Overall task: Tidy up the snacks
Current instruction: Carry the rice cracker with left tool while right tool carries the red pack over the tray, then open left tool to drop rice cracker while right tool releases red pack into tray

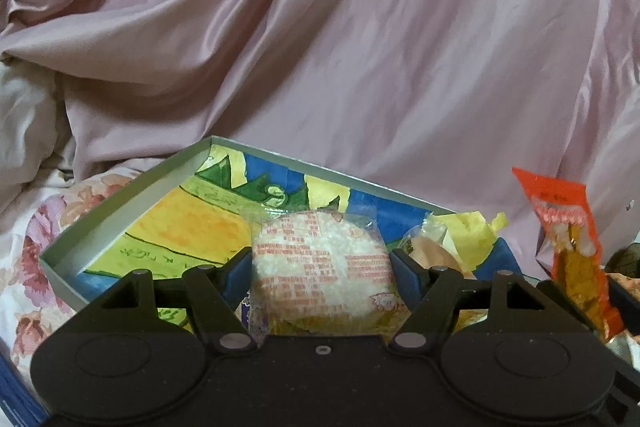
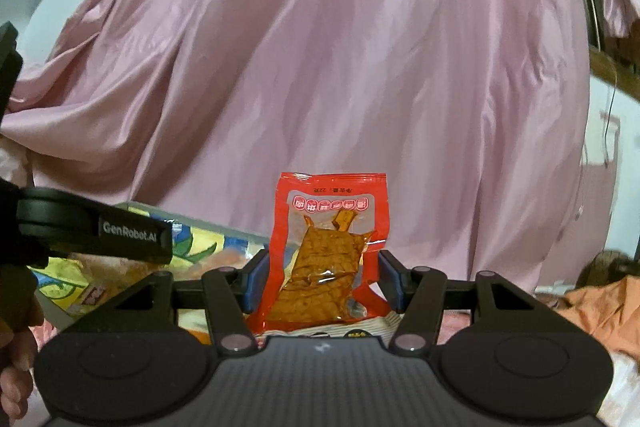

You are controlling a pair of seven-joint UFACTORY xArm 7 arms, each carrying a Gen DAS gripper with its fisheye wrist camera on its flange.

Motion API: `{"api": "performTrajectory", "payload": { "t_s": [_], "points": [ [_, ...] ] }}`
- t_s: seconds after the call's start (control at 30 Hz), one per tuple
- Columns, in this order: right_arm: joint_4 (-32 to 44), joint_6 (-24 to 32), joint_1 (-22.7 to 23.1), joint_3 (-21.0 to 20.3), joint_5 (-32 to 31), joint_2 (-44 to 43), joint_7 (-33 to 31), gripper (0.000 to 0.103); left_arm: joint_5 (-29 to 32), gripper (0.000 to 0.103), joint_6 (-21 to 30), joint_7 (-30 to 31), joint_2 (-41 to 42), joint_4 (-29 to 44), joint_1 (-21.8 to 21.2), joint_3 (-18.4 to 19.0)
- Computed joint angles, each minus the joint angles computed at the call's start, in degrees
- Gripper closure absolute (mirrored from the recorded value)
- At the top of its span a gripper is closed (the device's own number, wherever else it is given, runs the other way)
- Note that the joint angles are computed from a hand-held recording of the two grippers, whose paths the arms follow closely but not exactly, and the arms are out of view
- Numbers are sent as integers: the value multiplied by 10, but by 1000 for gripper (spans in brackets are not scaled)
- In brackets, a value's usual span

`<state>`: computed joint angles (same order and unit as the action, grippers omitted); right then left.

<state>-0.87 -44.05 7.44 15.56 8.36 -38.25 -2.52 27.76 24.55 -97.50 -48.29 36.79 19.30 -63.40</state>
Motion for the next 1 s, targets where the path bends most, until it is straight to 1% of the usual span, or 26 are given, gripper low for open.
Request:
{"api": "performTrajectory", "payload": {
  "t_s": [0.03, 0.3, 0.53, 0.67, 0.77, 0.87, 0.93, 1.0],
  "points": [
    [2, 0, 3, -8, -6, 9, 3, 42, -1, 30, 2, 0, 2, 0, -1, 1],
    [14, 5, 13, -14, -12, 41, 7, 41, 3, 30, 10, -6, 12, 3, 2, -2],
    [17, 15, 19, -22, -16, 45, 9, 41, 7, 30, 9, -13, 14, 2, 1, 0],
    [20, 22, 27, -43, -39, 48, 12, 40, 8, 29, 7, -17, 17, -1, -3, 3],
    [20, 16, 27, -46, -47, 56, 11, 37, 8, 26, 13, -18, 21, 0, -8, 7],
    [19, 4, 22, -32, -36, 62, 7, 30, 10, 21, 19, -21, 20, -1, -16, 11],
    [19, -1, 22, -32, -32, 63, 6, 22, 12, 18, 22, -24, 16, -3, -23, 15],
    [19, -5, 21, -28, -24, 64, 6, 17, 14, 11, 26, -27, 13, -6, -31, 21]
  ]
}}
